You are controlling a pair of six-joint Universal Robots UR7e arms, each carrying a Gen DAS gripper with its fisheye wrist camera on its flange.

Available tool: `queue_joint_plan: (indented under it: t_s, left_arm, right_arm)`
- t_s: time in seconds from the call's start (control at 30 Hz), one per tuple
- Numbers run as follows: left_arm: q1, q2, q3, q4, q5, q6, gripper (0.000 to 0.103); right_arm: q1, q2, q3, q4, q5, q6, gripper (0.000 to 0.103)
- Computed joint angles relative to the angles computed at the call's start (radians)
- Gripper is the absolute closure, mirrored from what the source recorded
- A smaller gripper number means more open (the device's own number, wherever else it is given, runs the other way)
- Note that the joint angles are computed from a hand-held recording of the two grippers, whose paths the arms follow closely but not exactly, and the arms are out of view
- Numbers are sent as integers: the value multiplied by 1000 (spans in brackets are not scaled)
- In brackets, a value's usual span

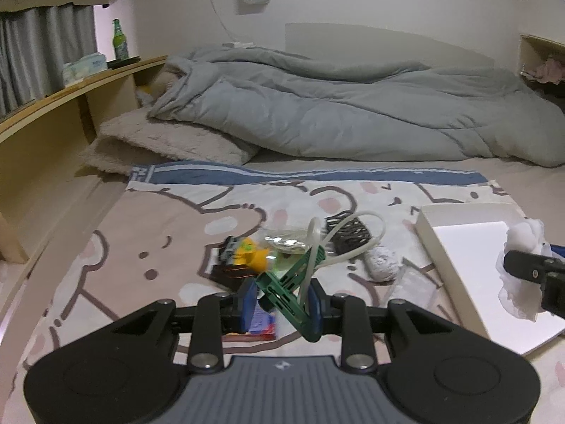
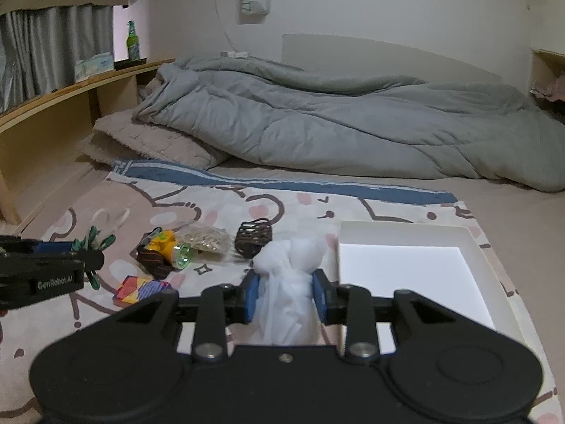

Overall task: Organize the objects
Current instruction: 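Lift the green clip with the left tool while the right tool carries the white bag to the tray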

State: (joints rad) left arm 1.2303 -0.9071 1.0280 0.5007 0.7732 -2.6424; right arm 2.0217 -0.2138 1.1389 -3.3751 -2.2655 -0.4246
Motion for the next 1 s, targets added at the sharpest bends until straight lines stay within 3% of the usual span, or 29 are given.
queue_joint_plan:
  t_s: [0.53,1.0]
  left_arm:
    - [-44,104,-44,20,72,-20,71]
    - [-87,173,-51,68,176,-33,71]
  right_arm:
    - [-50,-84,98,-130,-56,-54,69]
    - [-103,-165,196,-224,-115,-28,69]
